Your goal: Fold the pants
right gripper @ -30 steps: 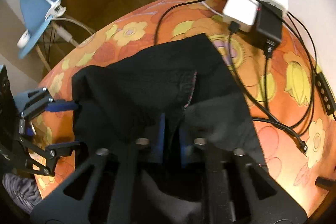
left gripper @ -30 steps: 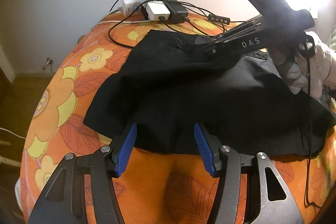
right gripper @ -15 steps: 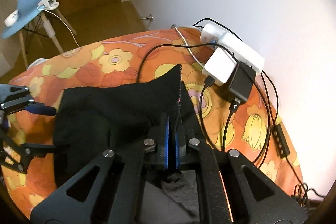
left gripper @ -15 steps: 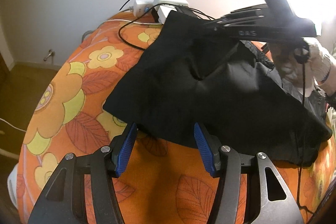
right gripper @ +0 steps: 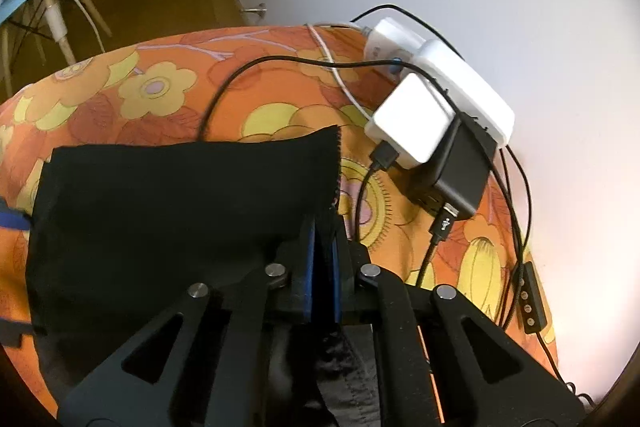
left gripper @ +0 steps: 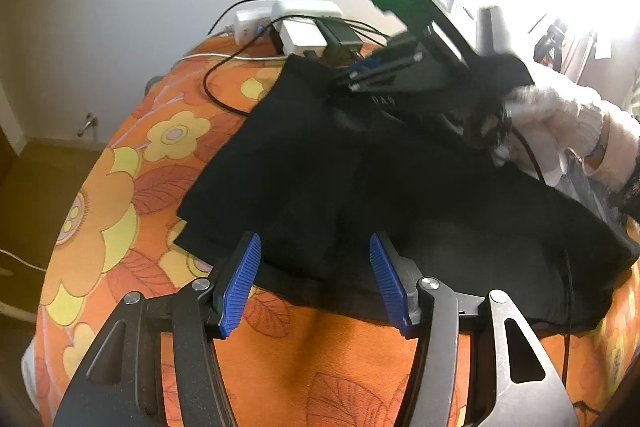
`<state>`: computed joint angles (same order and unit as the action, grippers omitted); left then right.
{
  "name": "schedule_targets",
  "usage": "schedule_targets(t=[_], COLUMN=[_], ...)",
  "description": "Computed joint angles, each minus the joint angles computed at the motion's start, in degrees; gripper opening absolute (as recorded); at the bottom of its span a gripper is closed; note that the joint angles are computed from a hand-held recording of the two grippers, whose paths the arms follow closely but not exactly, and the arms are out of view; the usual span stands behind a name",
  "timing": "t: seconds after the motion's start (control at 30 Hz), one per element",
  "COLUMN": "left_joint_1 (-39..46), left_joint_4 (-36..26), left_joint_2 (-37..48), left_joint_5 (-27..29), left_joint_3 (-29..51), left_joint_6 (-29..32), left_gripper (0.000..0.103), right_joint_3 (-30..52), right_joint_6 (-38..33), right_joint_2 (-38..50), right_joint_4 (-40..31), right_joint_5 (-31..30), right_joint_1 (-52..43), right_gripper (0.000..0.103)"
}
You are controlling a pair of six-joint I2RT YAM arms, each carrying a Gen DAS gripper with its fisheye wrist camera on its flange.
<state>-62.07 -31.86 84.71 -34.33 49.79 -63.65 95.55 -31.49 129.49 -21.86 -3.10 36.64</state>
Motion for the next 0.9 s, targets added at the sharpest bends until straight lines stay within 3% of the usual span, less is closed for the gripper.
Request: schedule_targets(t=[0.07,0.1,0.27,0.4,0.53,0.63,0.77,0.9], left_joint_1=[-0.9,-1.42,-4.02,-5.62,-7.31,-8.99,-11.64,-14.46], left_joint_4=[-1.49,-2.2,-6.23,-7.35,-8.86,-10.79,-14.02,-18.82], left_joint_2=[0.25,0.16,0.91,2.88,7.07,11.56,19.36,26.71], left_joint_5=[-0.41,-0.79,-2.11,-1.32,0.13,1.0,2.8,4.3], left_joint_3=[1.08,1.59,5.32,8.04,13.61,19.52,29.94,41.65], left_joint_6=[-0.81,-1.27,-1.85,-2.41,-1.18,0.5,3.38,5.5], left_gripper=[0.056,0.056,0.056,0.056,0.056,0.056,0.056,0.056], right_joint_3=[-1.53,-3.0,-12.73,-25.11,-33.85,-36.92,-33.96,-25.88], right_joint_6=[1.42,1.8,4.09,1.71,-4.92,-12.74,-21.14,-23.43], right_joint_2=[-1.99,-3.59,-16.92,-33.05,-48.24,-54.74,-54.19,-44.01], right_joint_4=[0.71,1.44,0.08,-3.13,-11.73,-16.41,-24.67,-30.94], right_joint_5=[1.46,0.84,-7.35,-12.29,-19.29,-22.26,-27.86,-31.19], right_joint_1=[-0.2,-0.62,-5.68,-13.4,-29.11,-42.88,-66.11,-83.99], right_gripper=[0.046,0.051,0.052,0.052,0.052,0.052,0.052,0.053])
